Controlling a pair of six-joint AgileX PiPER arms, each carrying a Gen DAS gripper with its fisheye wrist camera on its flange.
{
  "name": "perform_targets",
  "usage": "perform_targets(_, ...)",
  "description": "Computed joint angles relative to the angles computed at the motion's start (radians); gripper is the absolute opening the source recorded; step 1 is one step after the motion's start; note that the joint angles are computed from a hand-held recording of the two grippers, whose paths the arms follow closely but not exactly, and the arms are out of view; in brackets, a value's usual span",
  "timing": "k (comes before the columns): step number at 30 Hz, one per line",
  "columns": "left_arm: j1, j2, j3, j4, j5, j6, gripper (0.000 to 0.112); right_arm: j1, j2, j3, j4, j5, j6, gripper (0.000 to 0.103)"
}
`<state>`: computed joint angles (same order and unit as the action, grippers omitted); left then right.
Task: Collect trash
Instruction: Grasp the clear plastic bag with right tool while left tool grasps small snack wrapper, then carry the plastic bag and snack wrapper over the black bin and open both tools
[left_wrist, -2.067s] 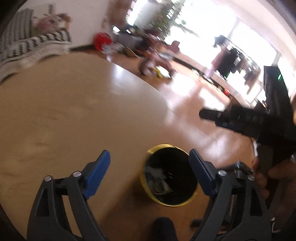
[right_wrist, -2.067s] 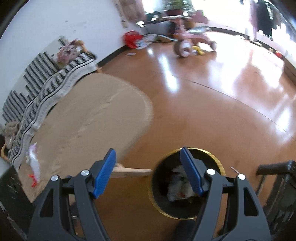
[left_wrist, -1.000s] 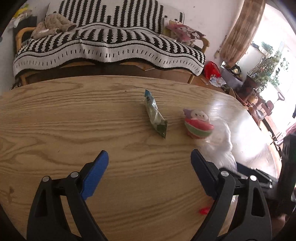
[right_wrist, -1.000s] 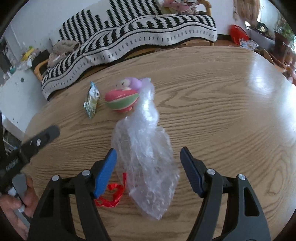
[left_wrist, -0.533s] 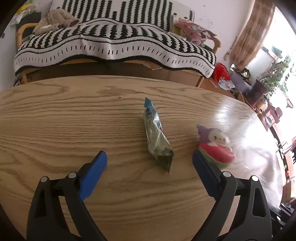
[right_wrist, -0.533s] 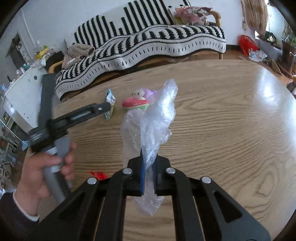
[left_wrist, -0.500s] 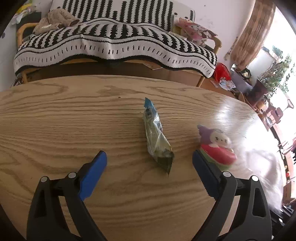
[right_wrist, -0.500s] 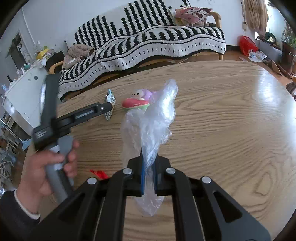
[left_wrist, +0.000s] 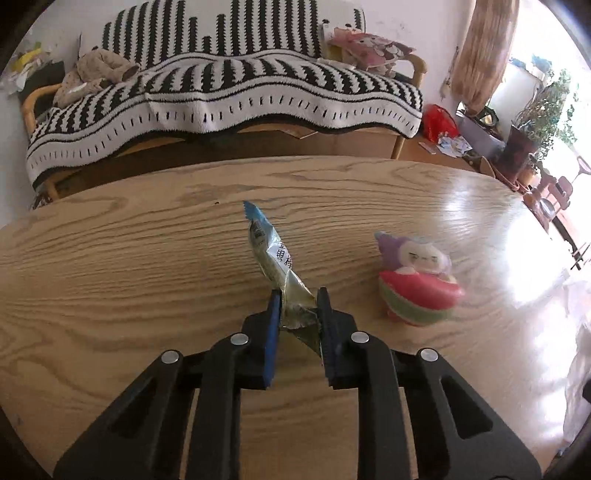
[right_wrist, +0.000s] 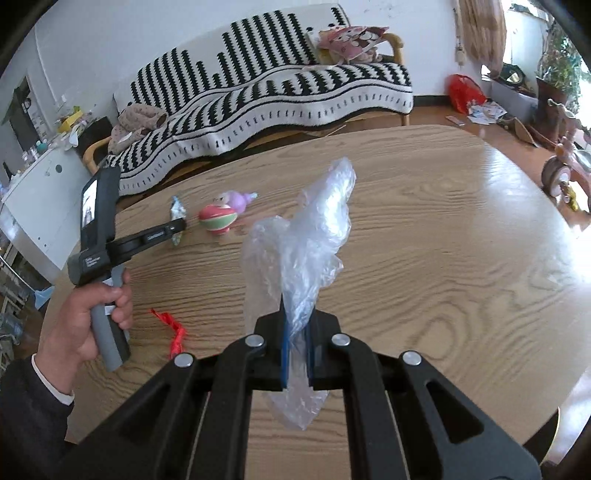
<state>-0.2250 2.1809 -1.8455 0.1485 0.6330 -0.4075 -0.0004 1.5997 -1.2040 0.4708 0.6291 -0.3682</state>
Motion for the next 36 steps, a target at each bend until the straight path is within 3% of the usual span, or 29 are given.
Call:
perform_targets(5,-0.041,-0.127,0.120,0.006,-0.046,-0.023,0.018,-0.096,-0.100,0.067,0.022,0.026,-0.058,0.007)
perform_targets(9,-0.113,-0.229,0.196,0.013,-0.072,-0.055,0.018,-0.247,-0.189,0.129,0.070,0.078,-0.160,0.007)
perform_targets(17,-0.388,-0.282,0.184,0.034,-0.088,-0.109,0.018,-0.792,-0.256,0.166,0.216,0.280,-0.503,0.007)
perform_targets(23,-0.643,-0.147,0.008,0.001,-0.049,-0.051,0.018,-1.141,-0.127,0.097,0.250,0.380,-0.669,0.007)
perform_targets(26,-0.726,-0.064,-0.094,-0.026,-0.015,-0.007,0.018,-1.237,-0.043,0.063,0.220,0.390,-0.703,0.007)
perform_targets(31,-0.839,0.117,-0.321,-0.078,0.083,0.057,0.018,-1.320,0.087,0.001,0.155,0.389,-0.712,0.007)
perform_targets(36,-0.880,0.263,-0.528,-0.112,0.184,0.098,0.018,-1.316,0.160,-0.004,0.082,0.368,-0.693,0.007)
